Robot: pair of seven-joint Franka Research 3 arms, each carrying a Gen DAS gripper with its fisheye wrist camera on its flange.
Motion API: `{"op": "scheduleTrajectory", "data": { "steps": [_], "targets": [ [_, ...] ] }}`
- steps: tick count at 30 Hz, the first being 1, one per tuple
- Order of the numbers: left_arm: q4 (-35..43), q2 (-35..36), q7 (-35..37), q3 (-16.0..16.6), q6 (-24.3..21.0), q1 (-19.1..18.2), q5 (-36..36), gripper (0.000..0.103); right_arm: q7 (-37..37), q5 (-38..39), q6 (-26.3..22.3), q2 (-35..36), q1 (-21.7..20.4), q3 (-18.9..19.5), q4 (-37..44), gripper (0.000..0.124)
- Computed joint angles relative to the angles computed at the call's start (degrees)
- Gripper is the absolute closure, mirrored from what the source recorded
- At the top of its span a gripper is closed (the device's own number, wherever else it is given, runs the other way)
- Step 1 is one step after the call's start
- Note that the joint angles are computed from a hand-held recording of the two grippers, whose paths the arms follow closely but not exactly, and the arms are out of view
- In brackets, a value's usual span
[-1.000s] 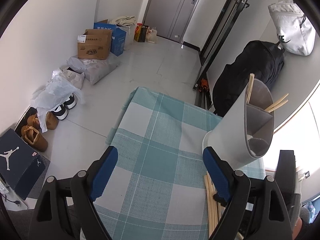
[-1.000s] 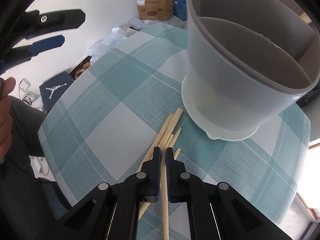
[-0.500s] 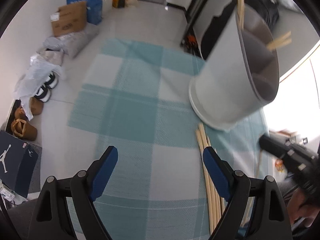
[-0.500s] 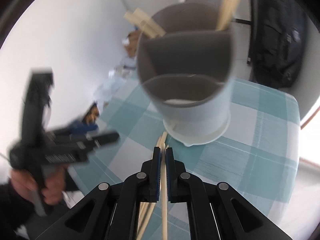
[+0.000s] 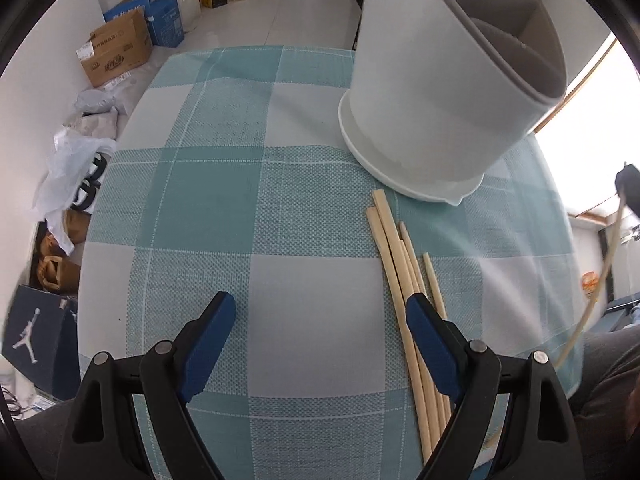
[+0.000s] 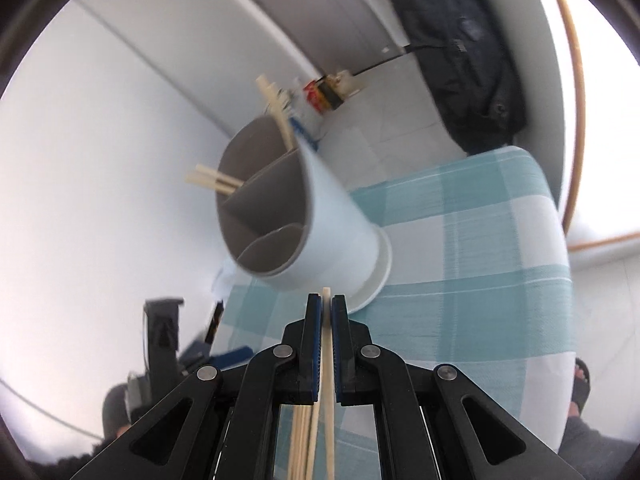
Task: Organize utensils
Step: 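Lift the chopstick with the right tool while the left tool grasps another chopstick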
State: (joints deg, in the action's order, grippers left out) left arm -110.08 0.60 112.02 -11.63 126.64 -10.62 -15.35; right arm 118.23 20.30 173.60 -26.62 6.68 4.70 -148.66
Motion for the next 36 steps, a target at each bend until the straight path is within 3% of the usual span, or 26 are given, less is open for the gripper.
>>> {"op": "scheduleTrajectory", "data": {
  "steps": [3,7,11,20,31,36],
  "targets": [
    [-1.5,-0.9,-0.7,-0.3,1.8,-0.5,2.9,0.019,0.3,1.0,0.9,-2.0,0.4,-0.7,-1.7,0.120],
    [-1.5,-0.8,-1.9,-0.2,2.0,-0.7,3.7,0.019,1.7,0.6,1.6,-3.8,-1.4,0.7,-2.7,0.120],
    [-1.6,-0.4,-4.4,-0.8,3.4,-1.4,8.9,0.018,3.2,-0.5,1.7,-5.1,-4.1,2.5,-3.4,0.120],
    [2.3,3.0,-6.7,-1.1,2.0,-1.4,11.3,0.019,4.3,-1.8,3.0,-6.9,-4.9,2.7,-4.7,0.120],
    [4.3,4.5,-4.0,-1.9,1.9,-1.1,8.6,0.073,4.0,-1.8,3.4,-7.1,-4.9,2.6,-4.9,0.120],
    [5.5,5.5,-5.2,-2.0,2.0,-1.3,8.8,0.074,3.8,-1.7,3.4,-7.1,-5.0,2.6,-4.9,0.120]
  ]
}}
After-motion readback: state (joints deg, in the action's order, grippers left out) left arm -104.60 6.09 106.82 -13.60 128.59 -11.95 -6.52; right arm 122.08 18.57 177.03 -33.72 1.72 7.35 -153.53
